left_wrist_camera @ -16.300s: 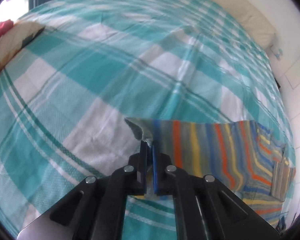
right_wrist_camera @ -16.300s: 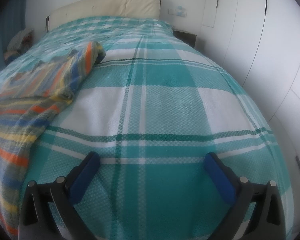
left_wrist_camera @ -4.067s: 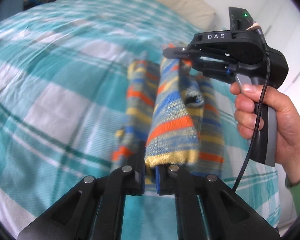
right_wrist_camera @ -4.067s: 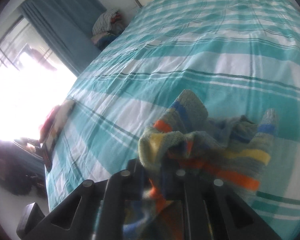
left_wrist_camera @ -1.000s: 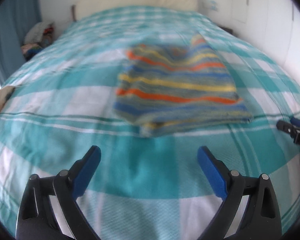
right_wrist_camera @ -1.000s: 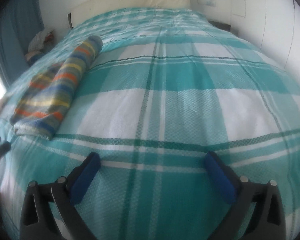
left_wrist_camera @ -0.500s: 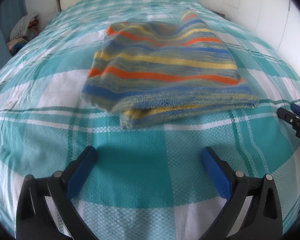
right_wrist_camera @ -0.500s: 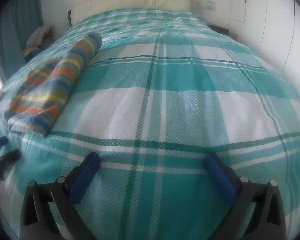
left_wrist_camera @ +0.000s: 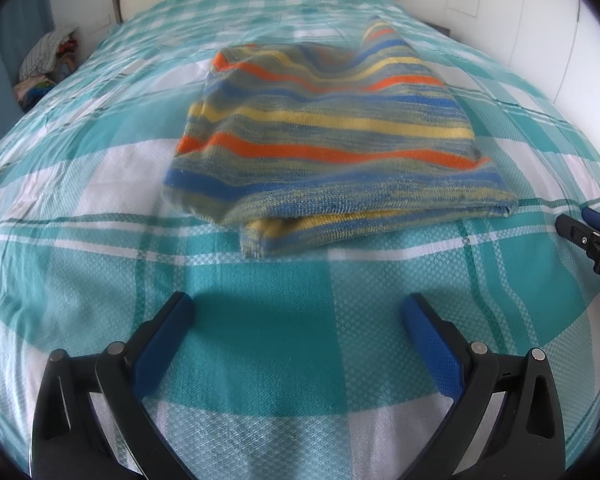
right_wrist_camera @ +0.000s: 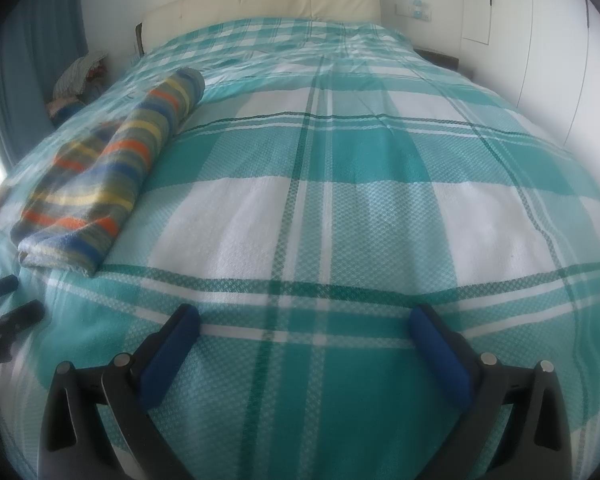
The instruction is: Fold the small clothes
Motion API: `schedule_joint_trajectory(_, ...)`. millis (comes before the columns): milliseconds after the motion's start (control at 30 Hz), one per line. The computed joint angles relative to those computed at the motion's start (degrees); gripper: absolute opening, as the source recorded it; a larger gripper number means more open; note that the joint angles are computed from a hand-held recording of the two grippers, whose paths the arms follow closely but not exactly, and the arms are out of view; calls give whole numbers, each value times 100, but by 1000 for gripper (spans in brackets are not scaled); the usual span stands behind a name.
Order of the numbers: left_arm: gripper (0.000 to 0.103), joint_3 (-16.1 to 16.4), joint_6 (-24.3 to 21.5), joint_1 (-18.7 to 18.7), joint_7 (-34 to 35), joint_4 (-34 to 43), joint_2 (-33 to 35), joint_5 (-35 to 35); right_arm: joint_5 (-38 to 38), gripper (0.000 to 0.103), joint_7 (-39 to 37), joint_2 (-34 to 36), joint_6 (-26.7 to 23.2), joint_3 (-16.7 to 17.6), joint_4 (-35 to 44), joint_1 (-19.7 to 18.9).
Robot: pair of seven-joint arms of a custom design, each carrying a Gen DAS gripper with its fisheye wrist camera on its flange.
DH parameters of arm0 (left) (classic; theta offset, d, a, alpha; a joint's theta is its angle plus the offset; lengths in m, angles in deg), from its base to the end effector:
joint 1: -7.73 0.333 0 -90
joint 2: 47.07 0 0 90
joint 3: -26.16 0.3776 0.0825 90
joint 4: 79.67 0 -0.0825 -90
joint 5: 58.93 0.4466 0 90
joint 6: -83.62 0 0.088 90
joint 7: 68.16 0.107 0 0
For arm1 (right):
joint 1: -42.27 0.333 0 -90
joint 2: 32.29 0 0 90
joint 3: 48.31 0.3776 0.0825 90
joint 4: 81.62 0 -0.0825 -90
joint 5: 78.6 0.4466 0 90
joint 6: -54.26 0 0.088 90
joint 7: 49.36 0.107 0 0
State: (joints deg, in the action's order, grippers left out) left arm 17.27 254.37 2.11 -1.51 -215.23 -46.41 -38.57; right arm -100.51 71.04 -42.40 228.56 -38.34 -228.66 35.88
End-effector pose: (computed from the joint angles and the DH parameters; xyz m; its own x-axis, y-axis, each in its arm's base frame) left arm 0.5607 -0.1700 0.4031 -0.1740 -0.9847 -0.0115 -0.8033 0.1487 -0.5767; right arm 0.5084 0.0616 0.4116 -0.0812 -0.9962 -0.0321 -0.7861 0.0838 -0.6123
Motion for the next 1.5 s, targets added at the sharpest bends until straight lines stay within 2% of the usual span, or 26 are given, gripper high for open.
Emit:
schedule_joint_trajectory(133,103,-1,-1,0,-7,0,0,6,135,103,-109,-2,53,-73,-24,73)
schedule_joint_trajectory(1500,103,-1,-5,-1,-45,1,-1,39,269,103,-213,2,75,1,-31,10)
